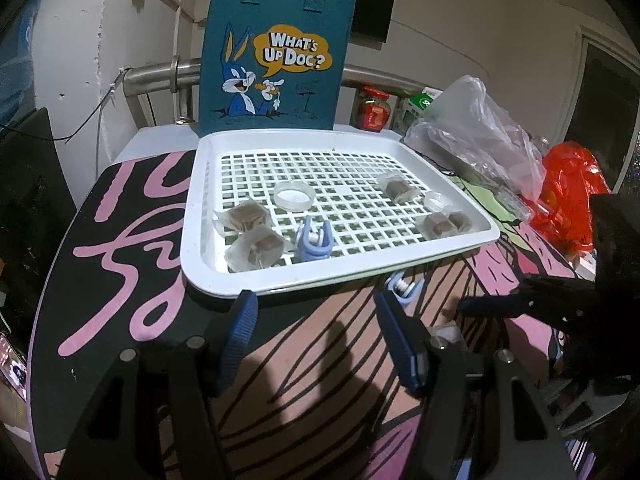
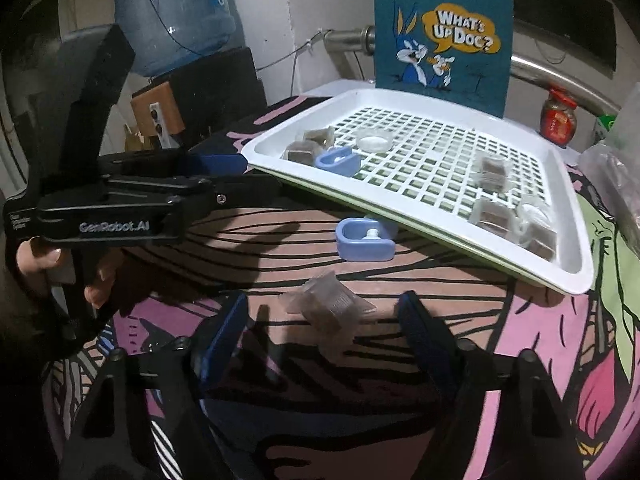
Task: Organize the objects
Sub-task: 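Grasp a clear box with the right gripper while the left grasps a blue flower clip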
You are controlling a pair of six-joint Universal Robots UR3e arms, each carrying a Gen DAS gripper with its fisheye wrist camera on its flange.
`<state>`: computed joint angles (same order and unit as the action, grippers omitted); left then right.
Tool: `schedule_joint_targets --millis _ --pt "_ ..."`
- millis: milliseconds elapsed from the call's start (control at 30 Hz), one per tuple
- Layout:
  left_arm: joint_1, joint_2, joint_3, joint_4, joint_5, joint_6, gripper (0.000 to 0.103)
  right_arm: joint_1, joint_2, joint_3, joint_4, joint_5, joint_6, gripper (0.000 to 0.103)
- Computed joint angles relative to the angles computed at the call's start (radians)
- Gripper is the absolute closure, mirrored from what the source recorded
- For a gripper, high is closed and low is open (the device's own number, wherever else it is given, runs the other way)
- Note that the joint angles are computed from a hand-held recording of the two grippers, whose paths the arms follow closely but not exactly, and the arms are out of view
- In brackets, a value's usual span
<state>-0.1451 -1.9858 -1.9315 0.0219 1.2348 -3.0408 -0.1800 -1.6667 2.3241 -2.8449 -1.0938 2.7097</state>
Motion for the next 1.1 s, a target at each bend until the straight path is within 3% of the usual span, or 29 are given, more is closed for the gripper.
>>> schedule_joint_targets --millis 67,133,267,700,1100 --pt "0.001 0.000 0.000 -0.005 -0.004 0.003 0.042 0.026 0.033 -0.035 0.023 -0.027 -0.002 0.045" --pt "0.001 -0.001 0.002 -0.010 -0.009 0.006 0.042 0.051 0.060 -0.060 0.041 -0.059 0.000 0.063" --pt "0.003 -0.007 0.018 -0.044 -0.036 0.018 0.042 0.033 0.037 -0.037 0.041 -0.045 -0.009 0.081" --pt "-0.029 -0.043 0.108 -0.197 -0.117 0.067 0.042 -0.166 -0.197 0.152 0.001 0.022 0.034 0.082" --pt "-0.128 -0.197 0.367 -0.331 -0.010 0.058 0.042 -0.244 -0.262 0.190 0.015 0.076 0.042 0.082"
